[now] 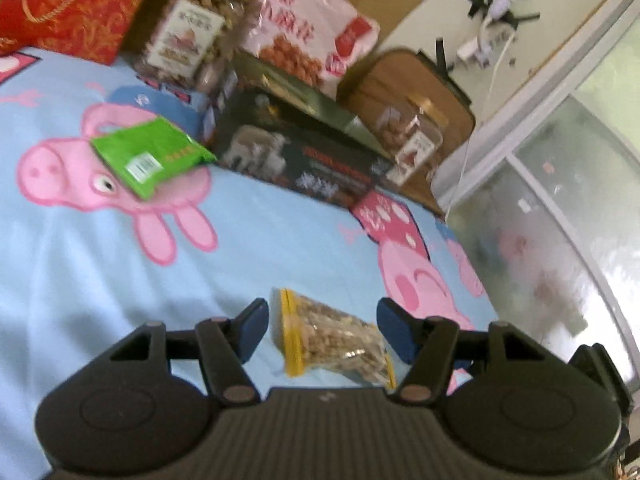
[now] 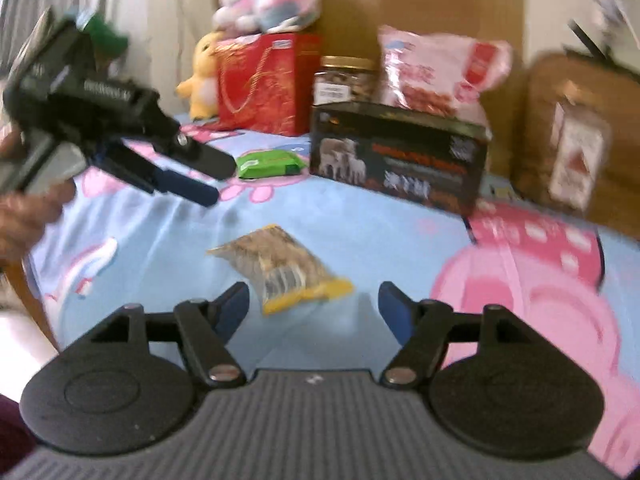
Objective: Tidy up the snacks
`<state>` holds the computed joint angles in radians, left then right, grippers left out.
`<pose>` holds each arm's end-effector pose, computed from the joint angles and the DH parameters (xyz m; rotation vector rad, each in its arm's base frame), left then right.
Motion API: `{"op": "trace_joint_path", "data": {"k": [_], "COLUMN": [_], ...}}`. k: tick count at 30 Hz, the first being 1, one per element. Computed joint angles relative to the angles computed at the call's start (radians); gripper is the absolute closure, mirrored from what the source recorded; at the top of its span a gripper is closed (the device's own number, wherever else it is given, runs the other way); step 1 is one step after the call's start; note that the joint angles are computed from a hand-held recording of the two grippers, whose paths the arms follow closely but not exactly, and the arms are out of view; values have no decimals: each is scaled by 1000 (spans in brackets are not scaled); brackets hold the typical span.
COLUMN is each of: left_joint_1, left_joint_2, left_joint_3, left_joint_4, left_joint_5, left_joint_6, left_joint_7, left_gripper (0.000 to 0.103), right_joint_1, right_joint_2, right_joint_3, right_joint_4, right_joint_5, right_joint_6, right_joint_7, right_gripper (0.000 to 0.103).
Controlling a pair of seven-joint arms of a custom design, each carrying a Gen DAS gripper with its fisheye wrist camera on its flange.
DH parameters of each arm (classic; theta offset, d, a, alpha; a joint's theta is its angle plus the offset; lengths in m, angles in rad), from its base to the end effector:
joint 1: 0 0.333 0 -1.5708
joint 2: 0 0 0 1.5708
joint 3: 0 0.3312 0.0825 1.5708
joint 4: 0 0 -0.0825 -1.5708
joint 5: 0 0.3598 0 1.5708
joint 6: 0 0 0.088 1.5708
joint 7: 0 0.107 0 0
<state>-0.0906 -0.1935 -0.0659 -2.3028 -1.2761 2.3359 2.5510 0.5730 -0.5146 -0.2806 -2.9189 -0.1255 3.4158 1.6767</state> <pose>0.4757 -0.0921 0.4852 1.5674 -2.1014 1.4025 0.3333 0.1094 0.4631 -1.7524 1.3108 -0.5475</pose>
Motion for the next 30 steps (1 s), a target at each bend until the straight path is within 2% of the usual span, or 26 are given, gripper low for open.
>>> {"op": "trace_joint_path", "data": {"k": [2,4,5,6,7,8,9,13,19,23,26,30], "left_joint_1": [-5,-11,-17,-23,-29,-32,-35,-42,-62,-77,-81,-75], "left_joint_2": [2,5,4,-8,-11,-10,-9,-7,15,95,191,338], "left_joint_3": [-9,-20,-20,-26,-29,-29,-29,-18,-33,-61,-89,-135], "left_joint_4": [-3,-9,-20,-34,-36,-32,-29,7,103,225,348,507], "left_joint_5": [25,60,47,32,41,52,59,48,-2,-3,35,129], "left_joint_6": [-1,0,3,28,30,26,29,19,64,133,184,239], "left_joint_7": [-23,-63,-58,-45,-44,-57,-69,-62,6,20,-20,-125], "left_gripper": [42,42,43,43,48,52,52,52,52,52,52,52], "right_joint_1": [28,9,-4,-36,-86,-140,-166,-179,-330,-389,-413,-414], "right_joint_2": [0,30,44,67,90,107,115,132,167,232,305,416], "right_joint_3": [-12,25,46,90,152,219,258,230,366,400,398,350], "right_joint_4": [-10,-7,1,10,22,30,37,52,100,180,259,382], "right_joint_5": [10,16,16,26,39,57,95,41,113,169,204,216], "right_joint_6": [13,33,27,33,48,61,63,110,186,230,261,247], "right_joint_7": [27,43,51,57,55,54,39,77,7,-66,-136,-176], "right_gripper": [31,33,40,49,54,66,76,79,79,79,78,76]}}
